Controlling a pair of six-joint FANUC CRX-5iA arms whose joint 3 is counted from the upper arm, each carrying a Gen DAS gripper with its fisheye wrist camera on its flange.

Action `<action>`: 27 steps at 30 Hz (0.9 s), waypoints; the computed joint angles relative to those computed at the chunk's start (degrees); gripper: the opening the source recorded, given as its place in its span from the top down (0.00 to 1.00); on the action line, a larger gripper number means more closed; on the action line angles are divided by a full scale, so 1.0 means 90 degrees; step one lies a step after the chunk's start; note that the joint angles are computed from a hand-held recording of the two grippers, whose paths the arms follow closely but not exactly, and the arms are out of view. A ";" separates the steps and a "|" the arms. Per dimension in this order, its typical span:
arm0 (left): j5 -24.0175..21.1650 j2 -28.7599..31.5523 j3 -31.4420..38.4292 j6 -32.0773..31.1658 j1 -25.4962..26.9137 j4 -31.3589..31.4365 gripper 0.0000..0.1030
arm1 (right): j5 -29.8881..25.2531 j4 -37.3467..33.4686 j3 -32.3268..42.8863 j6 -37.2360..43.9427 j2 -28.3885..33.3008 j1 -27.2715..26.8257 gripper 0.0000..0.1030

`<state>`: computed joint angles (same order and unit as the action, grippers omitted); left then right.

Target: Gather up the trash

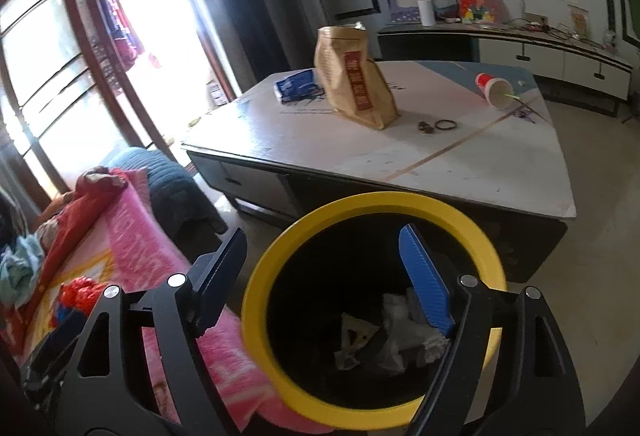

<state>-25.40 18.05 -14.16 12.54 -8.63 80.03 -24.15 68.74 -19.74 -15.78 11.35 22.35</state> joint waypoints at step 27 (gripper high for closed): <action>0.0893 -0.0701 -0.0719 -0.0896 0.0267 0.1500 0.06 | 0.0609 0.0120 0.0127 0.0440 -0.0036 0.0535 0.28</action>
